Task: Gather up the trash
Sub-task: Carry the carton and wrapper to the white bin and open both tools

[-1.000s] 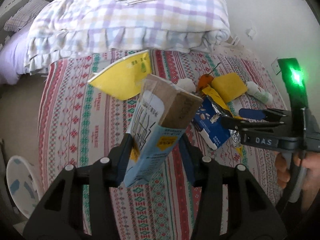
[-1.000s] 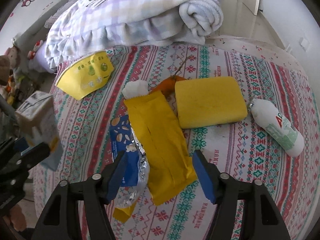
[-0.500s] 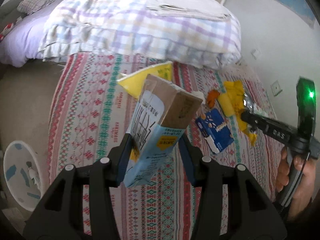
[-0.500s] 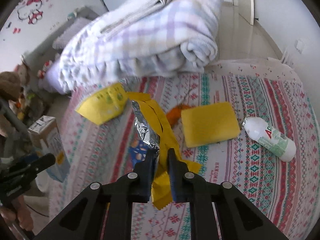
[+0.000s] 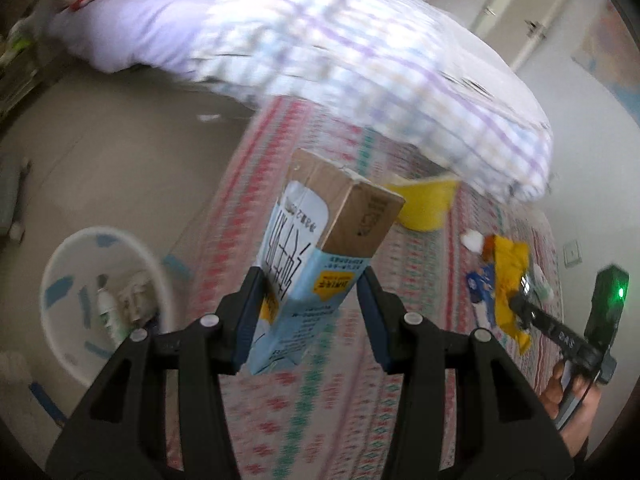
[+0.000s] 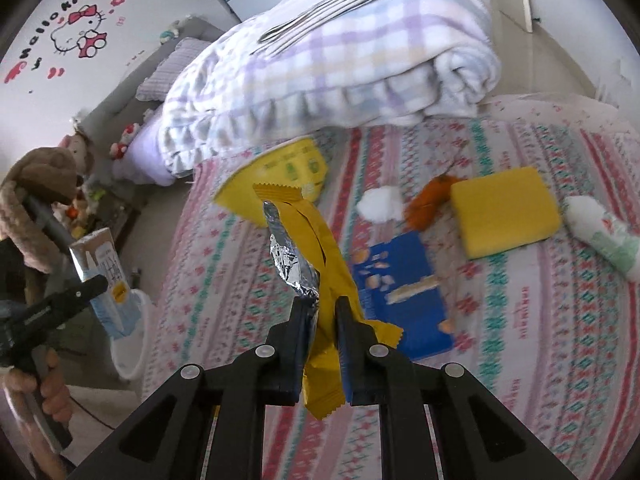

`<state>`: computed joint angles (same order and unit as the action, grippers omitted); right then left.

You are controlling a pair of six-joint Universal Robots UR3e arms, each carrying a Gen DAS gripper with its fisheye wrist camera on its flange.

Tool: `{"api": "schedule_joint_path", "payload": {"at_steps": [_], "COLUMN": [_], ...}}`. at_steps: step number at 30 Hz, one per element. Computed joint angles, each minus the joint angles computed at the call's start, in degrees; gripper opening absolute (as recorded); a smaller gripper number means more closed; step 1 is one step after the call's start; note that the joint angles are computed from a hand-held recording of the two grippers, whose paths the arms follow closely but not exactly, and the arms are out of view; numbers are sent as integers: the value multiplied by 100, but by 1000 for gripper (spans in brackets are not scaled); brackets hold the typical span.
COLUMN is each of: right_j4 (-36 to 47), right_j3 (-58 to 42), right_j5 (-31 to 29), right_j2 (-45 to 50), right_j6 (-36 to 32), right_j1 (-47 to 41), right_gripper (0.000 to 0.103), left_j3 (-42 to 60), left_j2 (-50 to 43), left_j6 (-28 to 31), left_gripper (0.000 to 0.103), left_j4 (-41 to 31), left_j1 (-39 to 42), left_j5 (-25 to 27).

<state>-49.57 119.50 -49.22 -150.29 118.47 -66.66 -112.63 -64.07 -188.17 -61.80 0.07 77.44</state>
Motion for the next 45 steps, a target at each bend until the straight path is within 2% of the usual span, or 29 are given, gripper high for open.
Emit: {"api": "schedule_joint_path", "payload": {"at_steps": [4,5,6,8,11,15,17,18,21,23,26,28,31,34,36,37,38,41,45], "right_j4": [1021,1151,859,-484,-3059,-6710,-7862,-8482,-10253,-11092,-11298,-10927,-10063,-8958,-8458,-8413,-8581,-9402,-9789], "right_j3": [-283,-325,-257,108,834,1394,1364,1290,917,357,-1111,-2265,-3879,-5456,-6116,-6161,-5965,-4929,-4039], "right_j5": [87,147,228,431,471,65,26,-50,-128,-282,-798,-1063,-1760,-2538,-2912,-2951,-2874,-2273,-2323], "right_j2": [-146,-128,-52,123,529,2127,2942,3403,4799,5810,7213,8003,8926,9824,10255,10321,10278,9881,9327], "right_j6": [-415,-397,-62,1209,3232,5657,6422,6818,7946,8588,9083,9135,9034,8816,8824,8890,9005,9184,9190], "right_j1": [13,149,491,1672,3472,5725,6395,6740,7721,8420,9400,9863,10405,10745,10825,10799,10735,10425,10248], "right_gripper": [15,15,15,15,15,15,15,15,15,15,16,16,20,30,44,55,57,58,58], "left_j3": [-373,-435,-468,-457,-330,-263,-192,-163,-294,-343,-401,-511,-514,-544,-552,-583,-606,-669,-758], "left_j2": [1022,1352,1681,2174,2631,2796,2818,2753,2705,2694,2646,2557,2546,2457,2433,2389,2352,2243,2019], "left_j6": [771,1106,1450,2164,3172,4214,4559,4570,4264,3967,3959,3777,4044,4018,4021,3925,3866,3675,3428], "left_gripper": [49,49,49,49,49,49,49,49,49,49,49,49,49,50,50,50,50,50,50], "left_j4": [-934,-1345,-1801,-2686,-3982,-5249,-5837,-6019,-5826,-5570,-5590,-5331,-5525,-5619,-5654,-5517,-5434,-5206,-4876], "left_j1": [1360,1904,2504,3612,5135,6688,7211,7376,7341,7187,7396,7367,7704,7778,7788,7683,7602,7329,6944], "left_j5": [-520,-740,-973,-1396,-1698,-1834,-1885,-1878,-1891,-1823,-1808,-1763,-1746,-1835,-1865,-1855,-1862,-1915,-1967]}}
